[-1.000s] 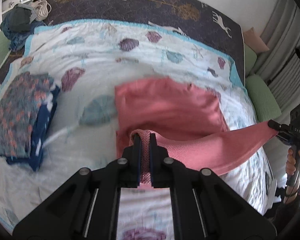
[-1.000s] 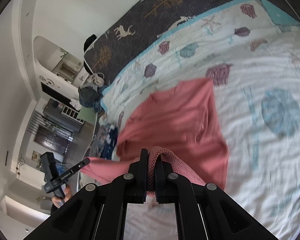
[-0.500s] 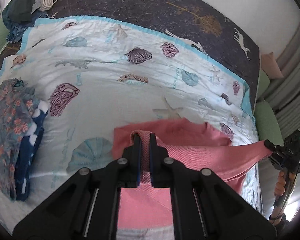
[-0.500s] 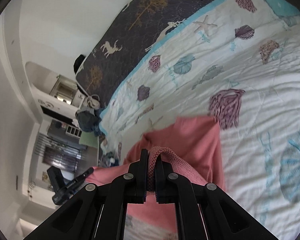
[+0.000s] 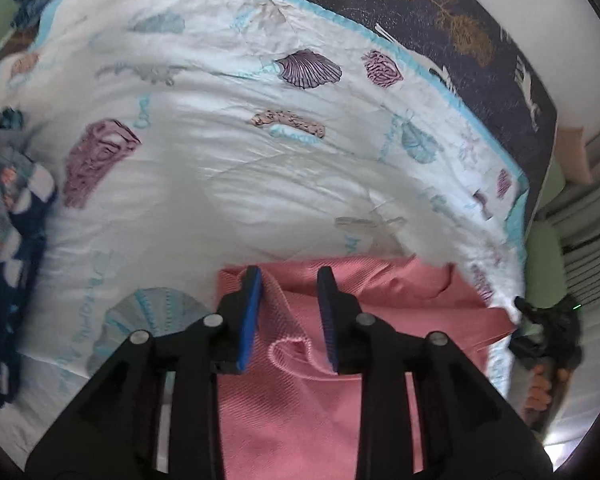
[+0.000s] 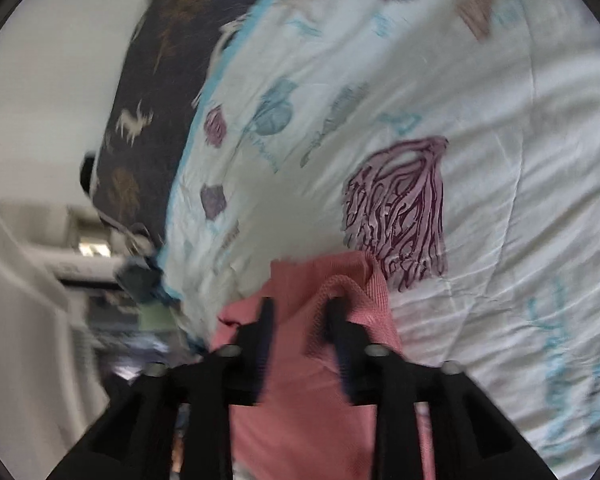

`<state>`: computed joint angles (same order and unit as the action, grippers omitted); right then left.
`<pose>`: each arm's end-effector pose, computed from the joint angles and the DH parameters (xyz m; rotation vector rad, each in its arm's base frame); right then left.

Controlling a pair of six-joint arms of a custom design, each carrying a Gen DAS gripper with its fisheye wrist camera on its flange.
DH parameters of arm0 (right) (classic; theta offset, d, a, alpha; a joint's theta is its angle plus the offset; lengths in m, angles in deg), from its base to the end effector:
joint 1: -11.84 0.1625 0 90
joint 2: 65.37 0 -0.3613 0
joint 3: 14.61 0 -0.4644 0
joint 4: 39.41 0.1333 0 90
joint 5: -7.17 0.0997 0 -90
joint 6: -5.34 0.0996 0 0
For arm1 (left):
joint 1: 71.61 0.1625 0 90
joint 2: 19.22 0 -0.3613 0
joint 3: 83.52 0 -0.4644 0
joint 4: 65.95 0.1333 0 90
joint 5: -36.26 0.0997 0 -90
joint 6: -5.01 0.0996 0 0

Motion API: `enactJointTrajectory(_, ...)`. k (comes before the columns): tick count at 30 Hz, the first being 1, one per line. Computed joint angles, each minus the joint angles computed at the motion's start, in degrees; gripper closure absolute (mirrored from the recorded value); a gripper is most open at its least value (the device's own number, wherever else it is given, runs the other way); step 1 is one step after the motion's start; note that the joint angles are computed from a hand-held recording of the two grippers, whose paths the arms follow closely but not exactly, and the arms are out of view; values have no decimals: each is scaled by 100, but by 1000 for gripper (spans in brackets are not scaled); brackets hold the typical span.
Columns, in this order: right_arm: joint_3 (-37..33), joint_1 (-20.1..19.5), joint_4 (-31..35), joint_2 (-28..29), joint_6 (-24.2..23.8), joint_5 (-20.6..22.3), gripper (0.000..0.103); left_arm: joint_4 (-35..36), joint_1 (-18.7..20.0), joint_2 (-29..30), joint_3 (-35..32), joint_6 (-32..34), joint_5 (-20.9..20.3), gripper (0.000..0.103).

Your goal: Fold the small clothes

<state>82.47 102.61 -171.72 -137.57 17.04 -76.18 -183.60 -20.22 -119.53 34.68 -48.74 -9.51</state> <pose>0.1536 -0.6545 0.2466 0.2559 2.9521 -0.4328 -0.1458 -0.5076 0.3219 -0.4280 2.5421 -0.9077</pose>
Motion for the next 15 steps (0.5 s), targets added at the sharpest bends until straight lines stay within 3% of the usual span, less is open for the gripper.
enactJointTrajectory(3,128,-43,-268,-69,93,476,62,-103,-104,-221,84,188,-52,74)
enactJointTrajectory(5,99,136,-80,-141,-324,251,54,137,-261,-389,111,316,11,70)
enactJointTrajectory(6,117,220,-43,-192,-490,111,52,166,-334,-511,176,389,-27,62)
enactJointTrajectory(8,200,356,-5,-317,-714,-107,50,117,-418,-734,354,467,-167,55)
enactJointTrajectory(11,333,609,331,-504,-1172,-628,50,421,-505,-870,526,605,-586,55)
enactJointTrajectory(15,719,1046,475,-760,-1820,-1861,50,1146,-876,-964,801,356,-423,53)
